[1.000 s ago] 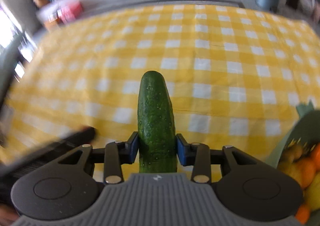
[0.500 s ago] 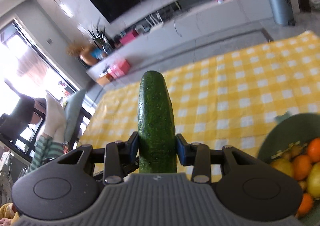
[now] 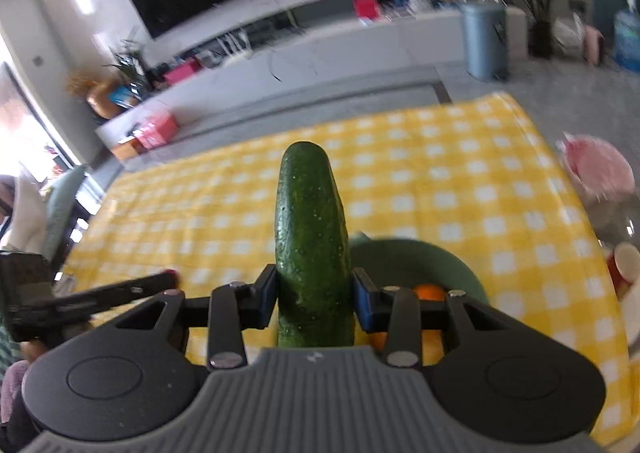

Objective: Organize fruits
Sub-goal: 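Carry the cucumber and tomato over the colander and release both inside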

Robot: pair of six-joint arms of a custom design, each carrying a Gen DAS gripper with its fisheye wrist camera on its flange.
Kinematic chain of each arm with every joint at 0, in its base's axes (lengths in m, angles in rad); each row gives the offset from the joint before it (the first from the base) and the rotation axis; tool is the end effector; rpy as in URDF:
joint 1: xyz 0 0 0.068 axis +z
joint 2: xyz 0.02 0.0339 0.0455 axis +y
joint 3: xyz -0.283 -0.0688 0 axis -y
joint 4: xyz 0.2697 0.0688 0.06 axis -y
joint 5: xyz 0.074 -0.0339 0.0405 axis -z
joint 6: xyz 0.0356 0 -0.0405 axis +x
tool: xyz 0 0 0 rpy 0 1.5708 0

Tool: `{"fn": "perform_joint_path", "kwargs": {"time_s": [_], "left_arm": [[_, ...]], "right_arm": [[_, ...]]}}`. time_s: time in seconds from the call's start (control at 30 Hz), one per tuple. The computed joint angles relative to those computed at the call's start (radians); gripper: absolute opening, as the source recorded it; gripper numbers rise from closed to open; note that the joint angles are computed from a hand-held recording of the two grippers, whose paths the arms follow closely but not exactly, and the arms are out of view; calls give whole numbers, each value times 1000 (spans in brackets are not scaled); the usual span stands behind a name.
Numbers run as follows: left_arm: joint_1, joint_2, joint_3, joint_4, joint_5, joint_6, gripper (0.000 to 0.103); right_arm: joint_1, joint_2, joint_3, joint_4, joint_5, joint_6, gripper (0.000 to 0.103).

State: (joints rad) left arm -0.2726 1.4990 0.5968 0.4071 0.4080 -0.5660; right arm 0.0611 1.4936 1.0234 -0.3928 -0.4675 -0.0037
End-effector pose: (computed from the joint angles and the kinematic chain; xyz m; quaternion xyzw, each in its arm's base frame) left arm 0.2927 -0.0965 0.1706 -0.0203 0.8471 -0.3632 0.3874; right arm 0.3330 0.0364 0.2466 -0.1098 0.9094 0.2269 0.3308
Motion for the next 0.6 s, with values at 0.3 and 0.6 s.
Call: {"fn": "perform_joint_path", "kwargs": {"time_s": [0.3,0.6], "left_arm": [[-18,101,33,31,52,-5,31],[-3,131,46,19,82,22,31]], "right_arm": [[95,191,70,64,279,-492,36],[178,311,-24,382,469,-1296,35]]}}
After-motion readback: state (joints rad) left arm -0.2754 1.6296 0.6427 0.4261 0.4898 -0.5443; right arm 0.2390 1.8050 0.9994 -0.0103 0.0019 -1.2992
